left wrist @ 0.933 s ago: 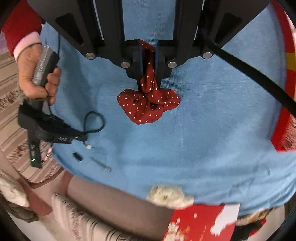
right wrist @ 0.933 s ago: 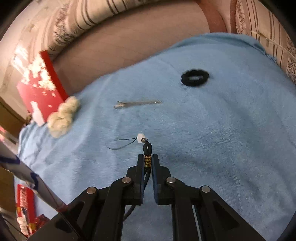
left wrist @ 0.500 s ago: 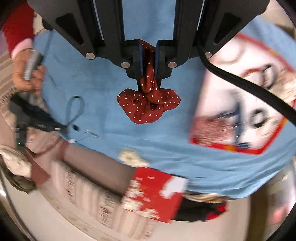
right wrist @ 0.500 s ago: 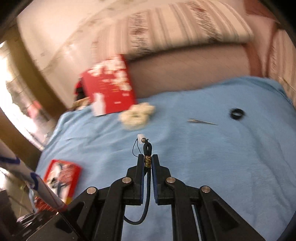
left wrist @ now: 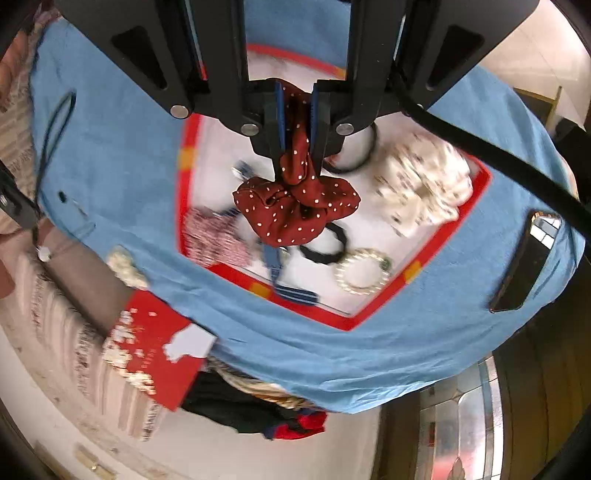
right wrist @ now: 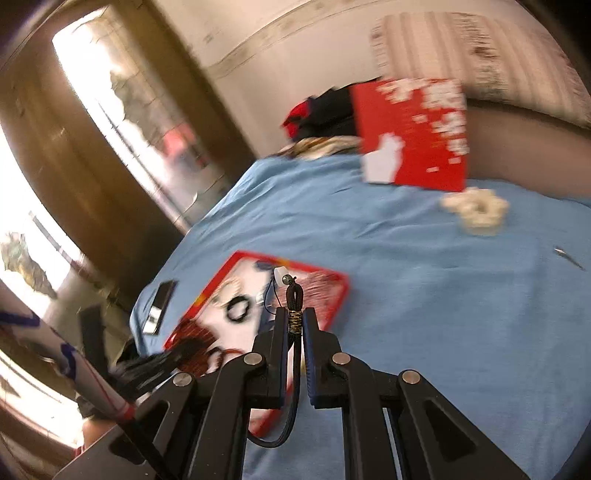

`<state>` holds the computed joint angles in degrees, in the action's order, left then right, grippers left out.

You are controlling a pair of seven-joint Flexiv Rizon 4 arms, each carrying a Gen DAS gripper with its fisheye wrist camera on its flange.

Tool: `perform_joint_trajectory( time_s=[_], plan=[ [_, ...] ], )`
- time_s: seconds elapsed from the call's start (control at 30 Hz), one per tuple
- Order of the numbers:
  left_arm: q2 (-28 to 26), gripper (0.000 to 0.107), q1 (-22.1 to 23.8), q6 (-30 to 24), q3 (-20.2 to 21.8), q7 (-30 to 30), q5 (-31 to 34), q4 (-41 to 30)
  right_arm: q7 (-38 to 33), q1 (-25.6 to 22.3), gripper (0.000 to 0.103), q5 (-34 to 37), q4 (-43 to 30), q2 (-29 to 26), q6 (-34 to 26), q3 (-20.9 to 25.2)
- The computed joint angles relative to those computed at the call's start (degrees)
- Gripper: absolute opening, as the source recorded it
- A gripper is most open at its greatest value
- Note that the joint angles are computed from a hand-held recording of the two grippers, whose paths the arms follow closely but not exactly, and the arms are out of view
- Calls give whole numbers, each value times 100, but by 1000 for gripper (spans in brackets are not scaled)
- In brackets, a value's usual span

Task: Organize jewelry
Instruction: 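Carry the scrunchie and lanyard into the tray and open both grippers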

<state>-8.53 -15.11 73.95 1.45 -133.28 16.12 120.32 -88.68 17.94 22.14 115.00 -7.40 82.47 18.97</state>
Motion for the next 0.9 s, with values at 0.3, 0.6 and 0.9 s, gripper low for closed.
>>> perform_joint_trajectory(
  time_s=[0.3,0.6,0.9],
  plan=[
    [-687,10,445,123,47,739,-814,-98,1805,976,8,-1938,-337,-1316,237,-720],
    [-656,39,178,584,255,868,-957,43,2738,1207,39,-3077,-243,-1745,162,-1164],
    [28,58,-546,271,809,-774,645,-76,3412,1284,51,-3972,799,-981,785,-1566]
  ],
)
